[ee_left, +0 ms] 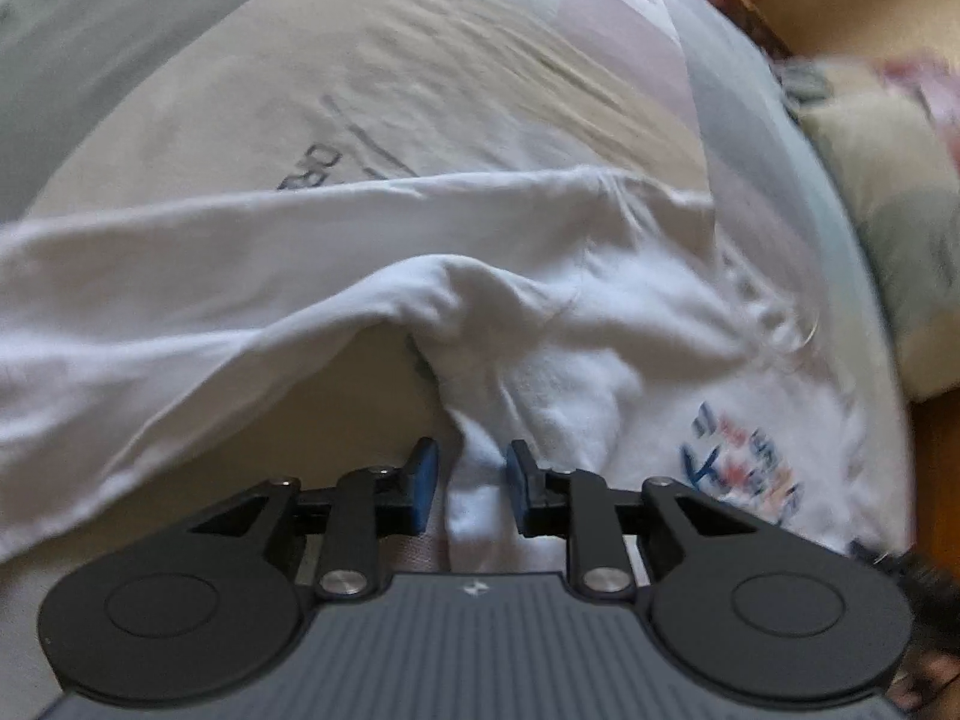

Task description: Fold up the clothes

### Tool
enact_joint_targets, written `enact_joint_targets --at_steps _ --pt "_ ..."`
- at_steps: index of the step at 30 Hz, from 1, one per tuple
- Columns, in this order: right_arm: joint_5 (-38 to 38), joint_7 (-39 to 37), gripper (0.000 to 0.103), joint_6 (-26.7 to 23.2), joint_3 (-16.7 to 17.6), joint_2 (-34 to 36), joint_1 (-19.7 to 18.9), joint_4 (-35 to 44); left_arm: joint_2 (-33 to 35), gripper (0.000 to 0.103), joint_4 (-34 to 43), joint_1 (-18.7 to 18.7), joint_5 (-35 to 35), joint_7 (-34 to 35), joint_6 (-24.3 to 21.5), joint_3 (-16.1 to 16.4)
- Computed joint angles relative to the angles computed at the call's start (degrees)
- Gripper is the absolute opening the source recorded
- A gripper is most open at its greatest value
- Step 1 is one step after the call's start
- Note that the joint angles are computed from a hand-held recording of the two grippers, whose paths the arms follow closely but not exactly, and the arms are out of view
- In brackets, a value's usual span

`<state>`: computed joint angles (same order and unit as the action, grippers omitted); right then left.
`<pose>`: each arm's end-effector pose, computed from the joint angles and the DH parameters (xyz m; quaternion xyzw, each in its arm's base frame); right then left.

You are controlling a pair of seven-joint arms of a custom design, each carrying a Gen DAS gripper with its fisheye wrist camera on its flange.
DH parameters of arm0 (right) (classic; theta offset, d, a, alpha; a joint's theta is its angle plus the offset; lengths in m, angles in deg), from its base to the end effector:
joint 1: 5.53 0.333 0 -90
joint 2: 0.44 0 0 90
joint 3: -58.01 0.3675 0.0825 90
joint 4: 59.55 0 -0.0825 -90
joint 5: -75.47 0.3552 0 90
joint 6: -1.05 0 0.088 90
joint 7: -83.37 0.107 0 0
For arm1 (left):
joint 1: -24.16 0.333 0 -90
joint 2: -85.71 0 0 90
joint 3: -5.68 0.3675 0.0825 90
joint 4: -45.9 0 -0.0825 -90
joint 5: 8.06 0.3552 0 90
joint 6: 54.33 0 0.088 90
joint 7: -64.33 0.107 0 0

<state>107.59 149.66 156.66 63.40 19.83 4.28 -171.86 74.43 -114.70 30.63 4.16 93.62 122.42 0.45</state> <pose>0.6251 0.1438 0.4017 -0.7473 0.6118 -0.0278 0.2578 0.3874 -0.0093 0.3901 -0.9121 0.3341 -0.2157 0.1001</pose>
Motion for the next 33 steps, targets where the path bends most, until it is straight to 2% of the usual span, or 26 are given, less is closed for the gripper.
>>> enact_joint_targets --at_steps 1,2,3,5,6,7,9,11,13,15,18,20,21,22,23,24,25,26,28,30,31,33 --pt "-0.1 0.0 0.065 0.2 0.0 0.0 0.2 -0.1 -0.1 0.008 1.6 2.8 3.8 -0.8 -3.4 -3.2" --pt "-0.3 0.0 0.065 0.5 0.0 0.0 0.3 -0.2 0.0 0.003 2.9 3.9 6.8 -1.6 -6.2 -4.7" --pt "-0.6 0.1 0.065 0.7 -0.1 -0.1 0.5 -0.4 -0.2 0.003 3.3 4.0 8.3 -2.0 -7.5 -4.6" --pt "-1.2 -0.2 0.065 0.8 -0.1 -0.4 0.7 -0.6 -1.3 0.002 4.6 6.6 15.8 -6.1 -12.6 -6.3" --pt "-1.5 -0.6 0.065 1.0 -0.1 -0.7 0.7 -0.9 -1.7 0.002 4.5 6.2 15.9 -5.5 -13.8 -5.2" --pt "-1.8 -1.2 0.066 0.9 -0.1 -1.0 0.7 -1.2 -2.2 0.002 4.3 4.9 14.5 -3.7 -14.8 -3.2" --pt "-2.3 -2.3 0.066 0.5 0.0 -1.9 0.6 -2.0 -4.3 0.003 1.6 2.0 8.8 -0.9 -11.4 1.4" --pt "-2.1 -3.0 0.067 -0.6 0.0 -3.6 0.5 -3.7 -7.0 0.004 -1.3 -0.4 4.7 1.8 -7.9 3.7" --pt "-1.0 -3.6 0.069 -2.1 0.0 -5.7 0.2 -6.2 -8.8 0.010 -3.0 -3.9 0.5 4.6 -7.3 5.2" --pt "-0.4 -3.1 0.069 -3.3 -0.6 -8.1 0.3 -9.2 -10.1 0.010 -4.4 -6.9 -3.7 5.4 -7.6 5.4" --pt "0.7 -3.3 0.069 -4.5 -1.3 -11.8 0.5 -13.7 -11.9 0.010 -6.3 -9.0 -5.5 5.4 -6.8 2.8" --pt "0.8 -6.0 0.069 -4.5 -1.1 -13.7 1.1 -16.4 -12.7 0.011 -7.2 -11.1 -6.1 5.8 -5.7 1.6" --pt "1.3 -8.0 0.069 -5.5 -0.9 -14.1 1.3 -17.1 -12.0 0.011 -7.4 -13.9 -7.0 7.5 -4.8 3.0" --pt "-1.3 -7.9 0.069 -5.4 -1.0 -14.1 2.1 -17.6 -11.1 0.015 -7.5 -17.2 -8.8 10.0 -3.8 4.6" --pt "-3.9 -7.7 0.069 -5.3 -1.2 -14.0 2.9 -18.1 -10.5 0.018 -7.3 -18.4 -9.4 11.7 -4.1 4.5" --pt "-6.8 -7.4 0.069 -5.1 -1.3 -13.9 3.7 -18.6 -10.6 0.019 -7.2 -17.6 -5.9 11.2 -5.1 3.6" --pt "-10.1 -7.4 0.064 -4.2 -1.7 -14.0 4.2 -19.2 -11.4 0.020 -6.9 -17.0 -6.4 13.9 -7.3 2.9" --pt "-10.9 -9.2 0.064 -3.7 -1.9 -14.3 4.0 -19.7 -12.2 0.020 -6.6 -17.4 -6.2 16.1 -10.0 3.5" --pt "-15.6 -6.7 0.064 -4.5 -3.3 -14.7 3.7 -19.7 -15.2 0.021 -6.3 -17.4 -7.7 18.2 -16.9 4.2" --pt "-19.3 -3.4 0.067 -6.2 -4.4 -14.8 3.1 -19.0 -17.9 0.027 -6.2 -16.9 -9.6 19.9 -22.1 4.9" --pt "-20.8 -1.8 0.068 -6.9 -4.8 -14.7 2.9 -18.5 -19.2 0.027 -6.4 -16.8 -10.8 20.7 -23.6 5.5" --pt "-21.2 -0.1 0.069 -8.0 -4.8 -14.4 2.3 -17.7 -20.4 0.027 -7.6 -15.0 -12.3 20.5 -20.6 5.7"
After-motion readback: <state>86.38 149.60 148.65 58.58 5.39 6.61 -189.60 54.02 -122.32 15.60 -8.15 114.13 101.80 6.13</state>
